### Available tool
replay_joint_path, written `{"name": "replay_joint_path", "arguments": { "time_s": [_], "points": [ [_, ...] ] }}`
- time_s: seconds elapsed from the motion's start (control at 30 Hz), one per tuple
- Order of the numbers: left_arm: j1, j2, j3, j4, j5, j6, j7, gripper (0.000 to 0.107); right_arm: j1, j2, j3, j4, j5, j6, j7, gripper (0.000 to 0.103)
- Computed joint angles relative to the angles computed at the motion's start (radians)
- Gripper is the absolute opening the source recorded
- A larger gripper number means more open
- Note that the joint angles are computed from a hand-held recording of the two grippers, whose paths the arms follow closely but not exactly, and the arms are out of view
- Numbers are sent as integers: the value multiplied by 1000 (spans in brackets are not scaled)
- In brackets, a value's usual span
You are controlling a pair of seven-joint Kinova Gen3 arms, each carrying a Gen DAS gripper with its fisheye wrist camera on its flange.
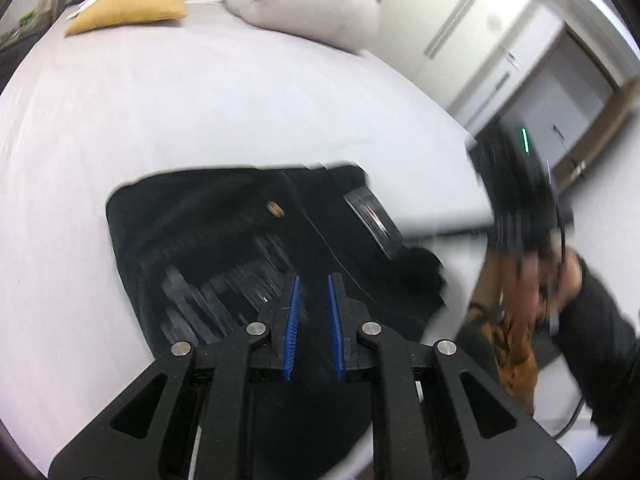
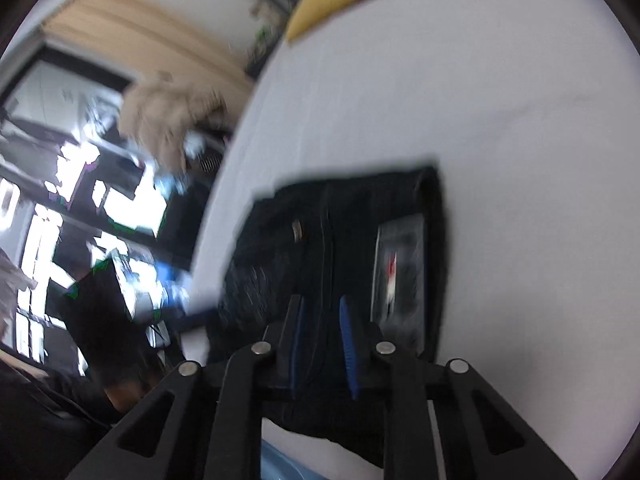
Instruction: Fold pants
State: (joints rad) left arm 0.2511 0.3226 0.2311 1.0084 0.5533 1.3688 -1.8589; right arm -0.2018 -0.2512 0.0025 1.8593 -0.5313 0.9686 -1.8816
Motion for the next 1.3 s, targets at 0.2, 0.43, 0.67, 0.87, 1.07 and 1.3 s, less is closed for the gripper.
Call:
{"name": "replay_joint_path", "arguments": {
  "time_s": [0.2,0.43,0.67,0.87,1.07,1.3],
  "points": [
    [-13,265,33,-276,16,143,145,13,-12,7,24,137,-100,-84,21,0],
    [-145,332,82,-186,179,153,127,4,-10,-4,54,195,-189,-124,110,0],
    [-292,204,91,113,376,130,-58,3,-8,-19,39,228,-221,-171,119,0],
    [-372,93,27,370,500,191,-220,3,-14,-23,23,230,-197,-194,82,0],
    [-386,16,-44,465,513,273,-286,3,-21,-53,21,244,-166,-193,45,0],
    [-322,-7,-71,496,469,215,-351,3,-36,-68,4,250,-122,-226,2,0]
  ]
}}
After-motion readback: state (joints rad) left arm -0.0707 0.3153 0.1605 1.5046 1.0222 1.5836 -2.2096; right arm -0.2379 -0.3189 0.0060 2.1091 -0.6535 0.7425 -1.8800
